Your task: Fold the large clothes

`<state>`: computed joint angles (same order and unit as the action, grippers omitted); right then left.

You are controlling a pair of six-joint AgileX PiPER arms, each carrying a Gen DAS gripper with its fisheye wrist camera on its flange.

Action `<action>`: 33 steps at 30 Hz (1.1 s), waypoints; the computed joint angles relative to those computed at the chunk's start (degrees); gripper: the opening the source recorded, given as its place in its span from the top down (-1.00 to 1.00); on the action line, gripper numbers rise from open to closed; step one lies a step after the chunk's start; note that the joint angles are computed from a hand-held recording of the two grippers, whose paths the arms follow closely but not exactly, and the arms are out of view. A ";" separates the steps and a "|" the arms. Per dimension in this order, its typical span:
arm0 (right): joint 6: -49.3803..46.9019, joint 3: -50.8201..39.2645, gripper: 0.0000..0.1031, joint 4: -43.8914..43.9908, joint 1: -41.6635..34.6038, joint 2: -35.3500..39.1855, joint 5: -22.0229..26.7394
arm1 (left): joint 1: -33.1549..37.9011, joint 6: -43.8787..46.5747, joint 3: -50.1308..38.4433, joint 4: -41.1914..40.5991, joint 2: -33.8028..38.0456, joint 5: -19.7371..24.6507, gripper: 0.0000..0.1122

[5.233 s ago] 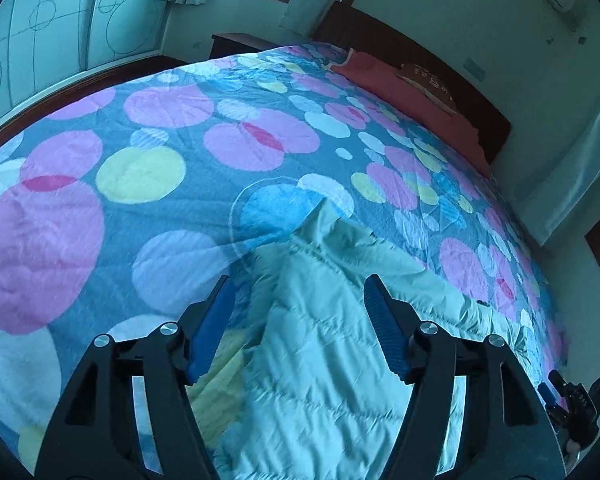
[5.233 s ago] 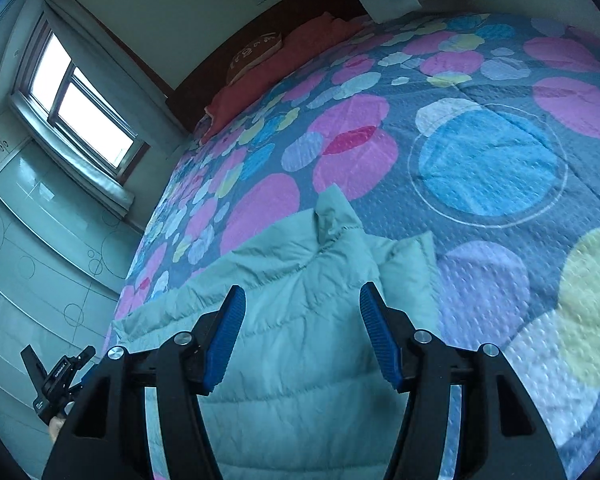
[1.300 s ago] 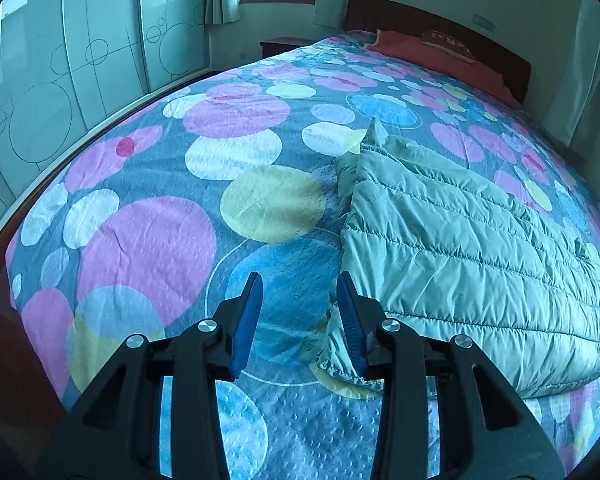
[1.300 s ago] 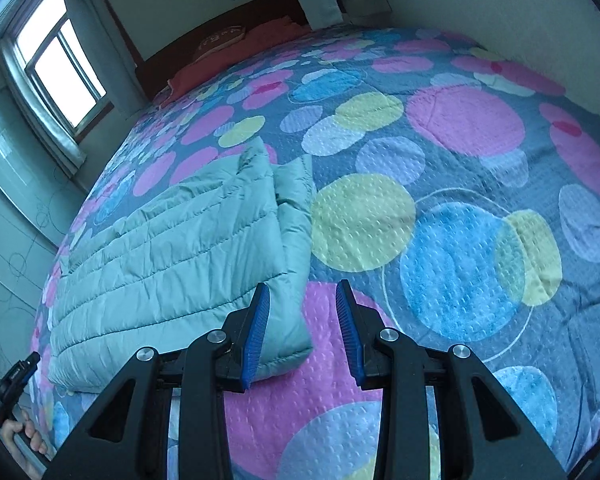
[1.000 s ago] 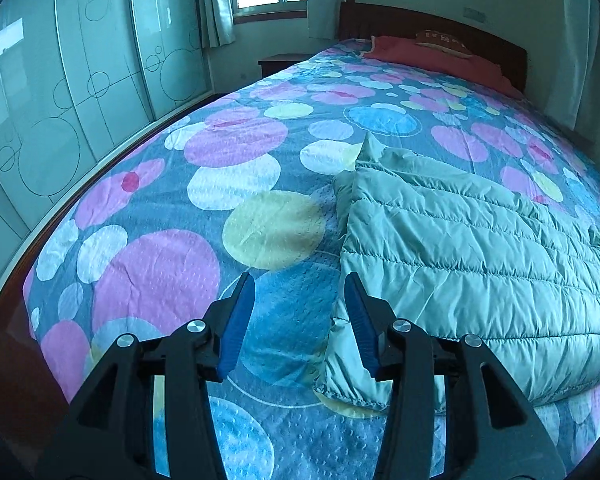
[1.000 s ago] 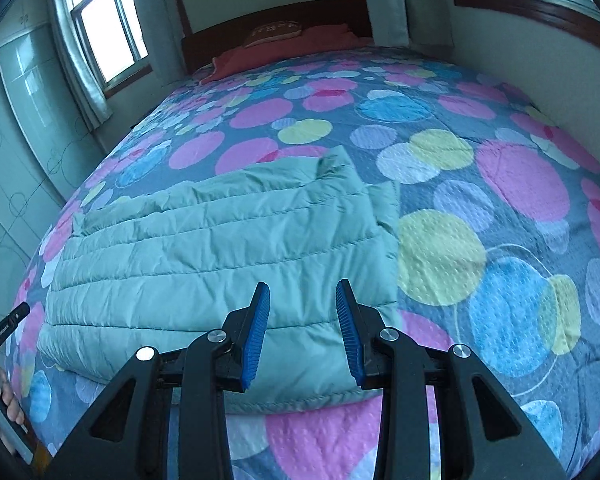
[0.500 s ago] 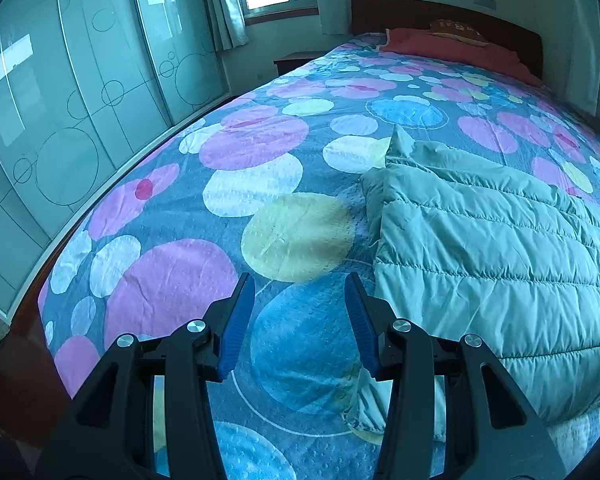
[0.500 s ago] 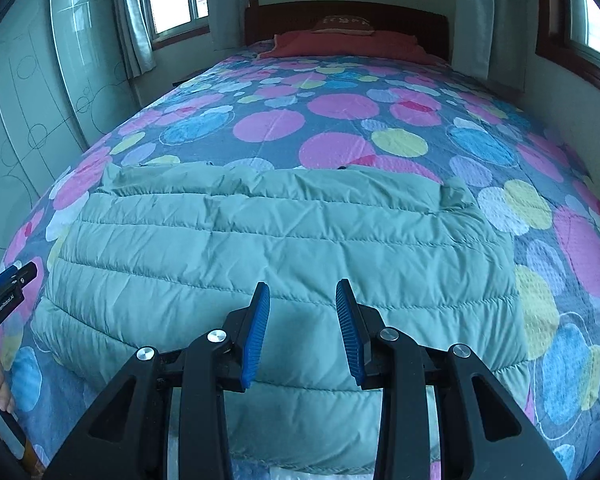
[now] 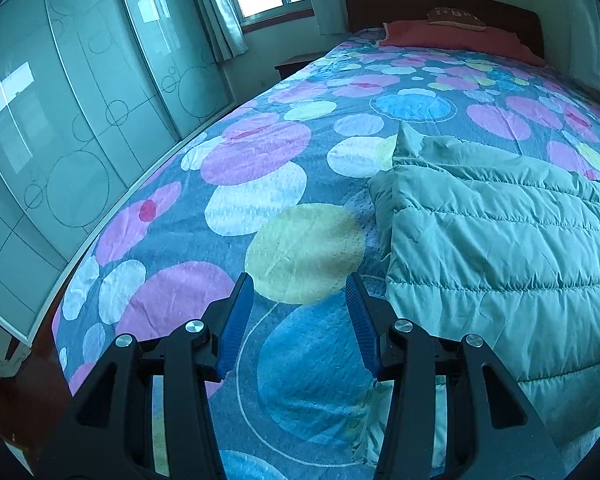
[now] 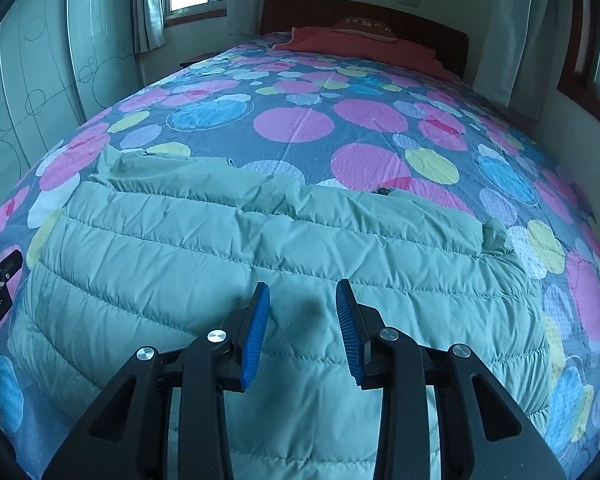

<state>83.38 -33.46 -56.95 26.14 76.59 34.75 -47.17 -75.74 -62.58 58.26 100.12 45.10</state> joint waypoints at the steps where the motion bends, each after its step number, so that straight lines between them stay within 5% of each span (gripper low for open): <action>1: 0.17 -0.24 0.31 -0.23 -0.12 1.02 -0.27 | 0.11 0.23 -0.25 -0.14 0.35 0.01 0.15; 16: 9.25 1.52 0.31 -8.46 -0.81 9.00 -4.13 | 0.38 1.94 -2.89 -0.13 4.89 1.63 0.13; 19: 9.83 1.69 0.31 -8.93 -0.83 9.08 -4.35 | 0.09 1.69 -3.45 0.37 5.16 2.96 -0.06; 33: 12.04 2.08 0.31 -10.72 -0.76 9.42 -4.91 | 0.69 7.54 -8.13 -3.69 5.46 1.20 -0.17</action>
